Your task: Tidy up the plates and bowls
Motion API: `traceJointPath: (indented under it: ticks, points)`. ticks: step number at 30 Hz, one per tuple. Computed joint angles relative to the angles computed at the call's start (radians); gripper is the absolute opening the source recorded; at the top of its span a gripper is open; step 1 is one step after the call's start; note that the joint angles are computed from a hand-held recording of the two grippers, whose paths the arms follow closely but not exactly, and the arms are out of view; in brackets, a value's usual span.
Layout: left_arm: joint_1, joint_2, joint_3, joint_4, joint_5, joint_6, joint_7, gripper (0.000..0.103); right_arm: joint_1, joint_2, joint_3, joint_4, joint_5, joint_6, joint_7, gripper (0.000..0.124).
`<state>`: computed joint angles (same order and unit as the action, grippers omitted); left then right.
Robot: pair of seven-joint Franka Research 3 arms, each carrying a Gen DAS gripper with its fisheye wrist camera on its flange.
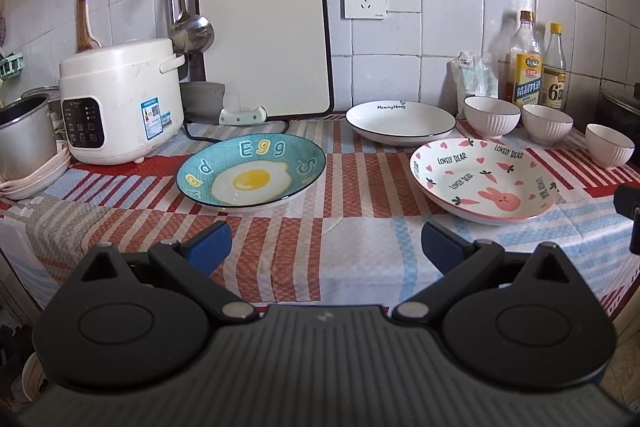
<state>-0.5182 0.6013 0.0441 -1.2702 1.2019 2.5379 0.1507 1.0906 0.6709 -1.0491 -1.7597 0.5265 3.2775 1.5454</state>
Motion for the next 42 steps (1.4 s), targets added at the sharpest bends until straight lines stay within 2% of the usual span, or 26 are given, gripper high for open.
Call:
traceJointPath:
  ticks: [6,20,42]
  points:
    - [0.003,-0.02,0.008,-0.03,0.04,0.052,-0.054,0.103,0.011,0.008,-0.014,-0.008,0.009,0.01,-0.005,0.103]
    - [0.013,-0.027,-0.002,-0.042,0.055,0.065,-0.064,0.103,0.024,0.023,-0.03,-0.012,0.057,0.015,-0.036,0.103]
    - [0.015,-0.03,-0.005,-0.049,0.059,0.065,-0.067,0.103,0.031,0.025,-0.037,-0.016,0.054,0.013,-0.037,0.103]
